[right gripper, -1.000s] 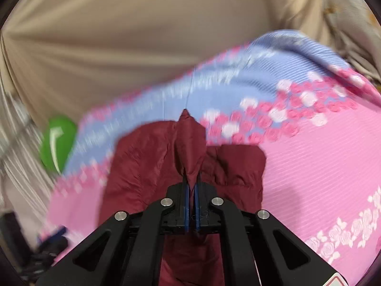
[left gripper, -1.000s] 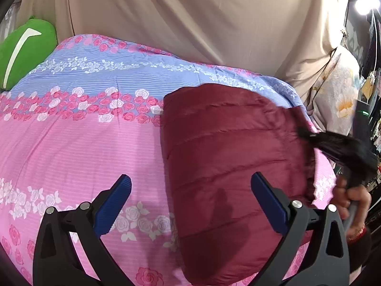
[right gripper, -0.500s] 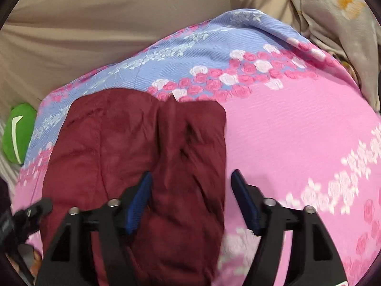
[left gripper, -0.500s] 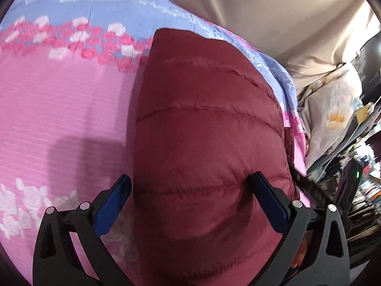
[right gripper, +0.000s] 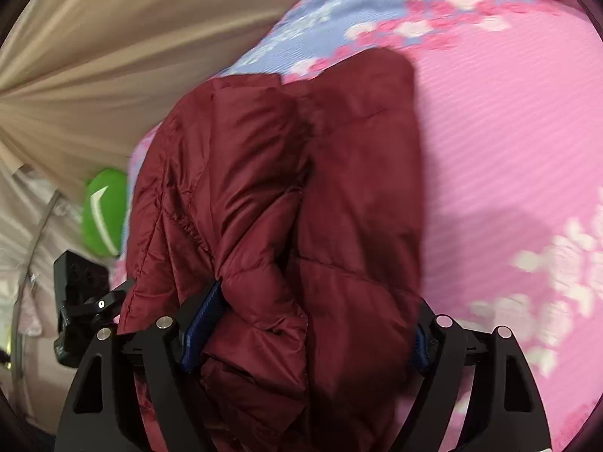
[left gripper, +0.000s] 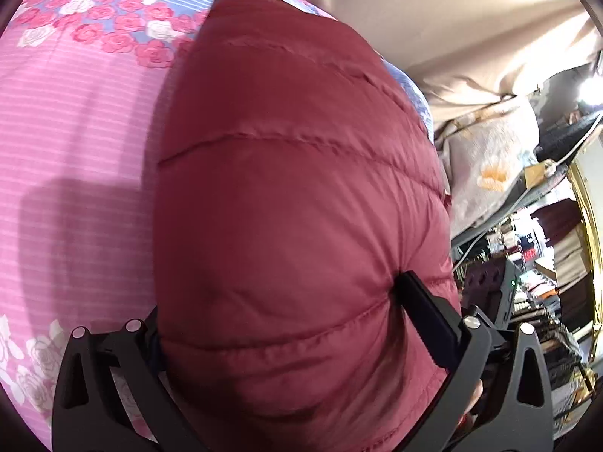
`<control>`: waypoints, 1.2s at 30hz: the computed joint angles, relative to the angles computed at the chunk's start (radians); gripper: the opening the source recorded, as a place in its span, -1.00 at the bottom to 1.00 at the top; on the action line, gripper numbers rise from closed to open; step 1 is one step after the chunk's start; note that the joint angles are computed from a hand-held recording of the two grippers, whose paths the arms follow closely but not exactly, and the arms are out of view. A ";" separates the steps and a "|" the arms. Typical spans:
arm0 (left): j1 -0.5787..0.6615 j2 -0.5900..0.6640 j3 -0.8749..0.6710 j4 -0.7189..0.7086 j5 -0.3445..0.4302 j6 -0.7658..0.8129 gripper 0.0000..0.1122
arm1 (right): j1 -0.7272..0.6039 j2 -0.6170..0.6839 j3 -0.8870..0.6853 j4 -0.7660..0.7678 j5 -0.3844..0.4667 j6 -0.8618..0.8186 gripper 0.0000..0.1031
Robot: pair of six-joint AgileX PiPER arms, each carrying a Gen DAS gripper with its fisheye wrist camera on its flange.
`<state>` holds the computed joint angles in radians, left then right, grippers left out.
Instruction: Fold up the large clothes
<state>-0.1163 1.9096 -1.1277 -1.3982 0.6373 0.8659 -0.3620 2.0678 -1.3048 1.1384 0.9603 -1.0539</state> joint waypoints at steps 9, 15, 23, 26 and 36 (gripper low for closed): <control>-0.002 -0.181 0.076 -0.016 0.029 0.174 -0.12 | 0.003 -0.194 0.164 0.079 0.014 -0.089 -0.48; 0.088 -0.423 0.145 -0.031 0.128 0.301 -0.14 | -0.003 -0.501 0.318 0.207 0.025 -0.175 -0.48; 0.447 -0.625 0.096 -0.012 0.378 0.354 -0.12 | 0.245 -0.652 0.200 0.266 -0.094 -0.095 -0.44; 0.558 -0.608 0.059 -0.021 0.429 0.377 -0.11 | 0.372 -0.598 0.090 0.242 -0.178 -0.033 -0.44; 0.762 -0.345 -0.069 -0.025 0.519 0.429 -0.10 | 0.630 -0.285 -0.265 0.000 -0.339 0.252 -0.42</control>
<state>0.6455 1.5651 -1.1963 -1.4235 1.1568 1.2950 0.2684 1.7830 -1.5703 1.1383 0.6208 -0.8022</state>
